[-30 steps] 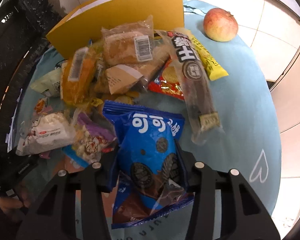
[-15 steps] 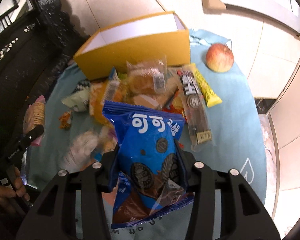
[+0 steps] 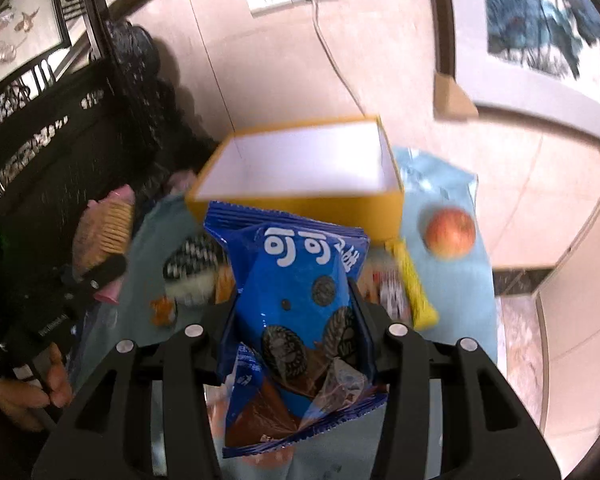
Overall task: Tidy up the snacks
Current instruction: 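Carry both bags into the yellow box and open both tools, then grasp the white marshmallow bag with left tool while right tool grasps dark sausage stick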
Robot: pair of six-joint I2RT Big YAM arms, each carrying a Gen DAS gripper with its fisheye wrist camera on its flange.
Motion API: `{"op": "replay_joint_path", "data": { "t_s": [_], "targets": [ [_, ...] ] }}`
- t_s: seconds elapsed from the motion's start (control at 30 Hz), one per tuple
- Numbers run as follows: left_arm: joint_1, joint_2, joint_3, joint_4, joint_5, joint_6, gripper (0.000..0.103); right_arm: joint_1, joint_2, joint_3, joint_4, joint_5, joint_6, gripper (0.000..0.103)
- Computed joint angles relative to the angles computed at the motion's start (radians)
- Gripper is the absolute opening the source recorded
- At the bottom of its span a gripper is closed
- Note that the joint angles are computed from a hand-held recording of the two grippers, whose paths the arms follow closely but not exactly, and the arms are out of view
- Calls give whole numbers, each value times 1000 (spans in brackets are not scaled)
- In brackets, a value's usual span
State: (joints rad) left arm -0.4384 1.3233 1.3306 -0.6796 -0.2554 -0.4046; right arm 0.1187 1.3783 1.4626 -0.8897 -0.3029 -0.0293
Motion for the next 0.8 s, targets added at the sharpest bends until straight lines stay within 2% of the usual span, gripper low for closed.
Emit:
{"op": "replay_joint_path", "data": {
  "t_s": [0.1,0.2,0.33,0.37,0.4,0.43,0.47,0.5,0.6,0.63,0.7,0.8],
  "targets": [
    [11,79,97,5,-3,13,52,0,87,132,-16,2,-13,48],
    [33,175,224,-21,8,19,52,-4,185,274,-40,8,-9,48],
    [67,314,417,-80,-1,53,52,-4,341,505,-84,31,11,48],
    [79,362,490,-113,-8,56,53,-3,402,598,-116,26,23,48],
    [90,403,553,-143,-17,55,58,3,447,669,-151,33,22,50],
    [98,431,595,-165,-25,55,69,9,496,747,-192,54,13,53],
    [107,470,657,-203,-40,52,91,16,538,816,-224,94,2,67],
    [114,490,688,-218,-57,49,96,23,570,866,-229,146,-7,73],
    [126,503,722,-246,-73,66,96,16,583,895,-242,119,-6,74],
    [127,479,689,-221,-75,79,96,14,568,871,-229,107,-6,74],
    [124,441,631,-194,-86,90,98,11,519,789,-196,93,-17,74],
    [110,382,543,-184,-88,68,98,7,436,643,-158,83,-44,74]
  ]
}}
